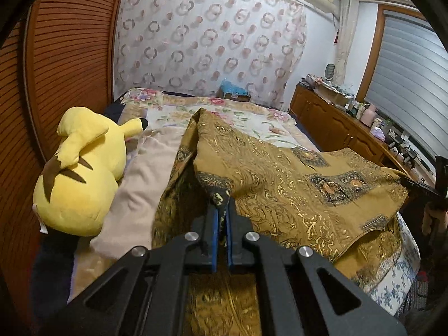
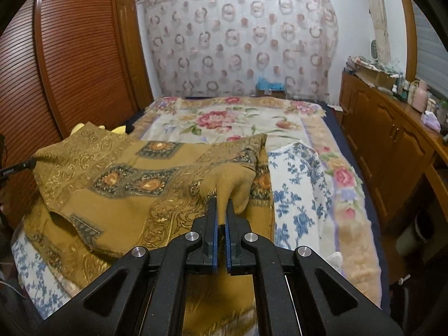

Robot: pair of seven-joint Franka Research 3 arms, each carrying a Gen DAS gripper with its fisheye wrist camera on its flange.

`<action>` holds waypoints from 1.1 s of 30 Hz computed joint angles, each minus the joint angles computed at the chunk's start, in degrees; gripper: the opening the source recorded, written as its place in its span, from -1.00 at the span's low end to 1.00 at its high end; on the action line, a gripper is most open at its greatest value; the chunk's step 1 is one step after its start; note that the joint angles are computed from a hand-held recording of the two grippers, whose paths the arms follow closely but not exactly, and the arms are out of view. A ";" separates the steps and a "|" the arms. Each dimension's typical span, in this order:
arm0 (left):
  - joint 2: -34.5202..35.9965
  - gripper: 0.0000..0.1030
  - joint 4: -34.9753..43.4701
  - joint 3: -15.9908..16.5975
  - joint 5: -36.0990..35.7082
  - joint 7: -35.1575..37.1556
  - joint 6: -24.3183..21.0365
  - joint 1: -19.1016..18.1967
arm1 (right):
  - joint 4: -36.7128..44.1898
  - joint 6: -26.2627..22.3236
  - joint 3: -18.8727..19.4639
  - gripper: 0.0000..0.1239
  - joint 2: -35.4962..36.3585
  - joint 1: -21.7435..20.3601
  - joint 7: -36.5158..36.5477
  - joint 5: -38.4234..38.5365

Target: Fold small clothes

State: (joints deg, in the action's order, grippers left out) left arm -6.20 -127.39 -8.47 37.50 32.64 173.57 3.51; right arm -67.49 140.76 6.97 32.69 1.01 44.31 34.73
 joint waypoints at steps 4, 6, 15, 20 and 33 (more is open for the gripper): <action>-2.88 -0.97 -3.60 -1.12 2.14 -2.62 1.02 0.85 | -6.69 2.65 0.12 -0.99 -4.05 -0.52 -1.92 1.77; -4.19 -0.97 -5.00 -2.24 3.68 -4.22 1.13 1.73 | -10.62 4.28 0.15 -0.99 -6.45 -0.78 -3.50 3.03; -8.69 -0.97 -10.23 -5.88 6.80 -8.94 2.95 4.47 | -20.64 8.12 -0.96 -0.99 -12.85 -0.38 -7.88 7.01; -10.27 -0.96 -12.14 -5.80 4.35 -6.62 1.11 3.27 | -22.87 8.29 -2.20 -0.98 -14.34 0.61 -8.16 6.01; -9.25 -0.90 -11.85 -5.87 3.13 -5.99 -4.99 0.73 | -27.93 12.21 -3.91 -0.56 -15.86 2.52 -4.01 0.71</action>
State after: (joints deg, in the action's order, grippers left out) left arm -15.45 -139.24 -14.34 40.63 26.65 168.58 4.24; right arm -95.42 152.97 3.06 16.83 3.52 40.31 35.44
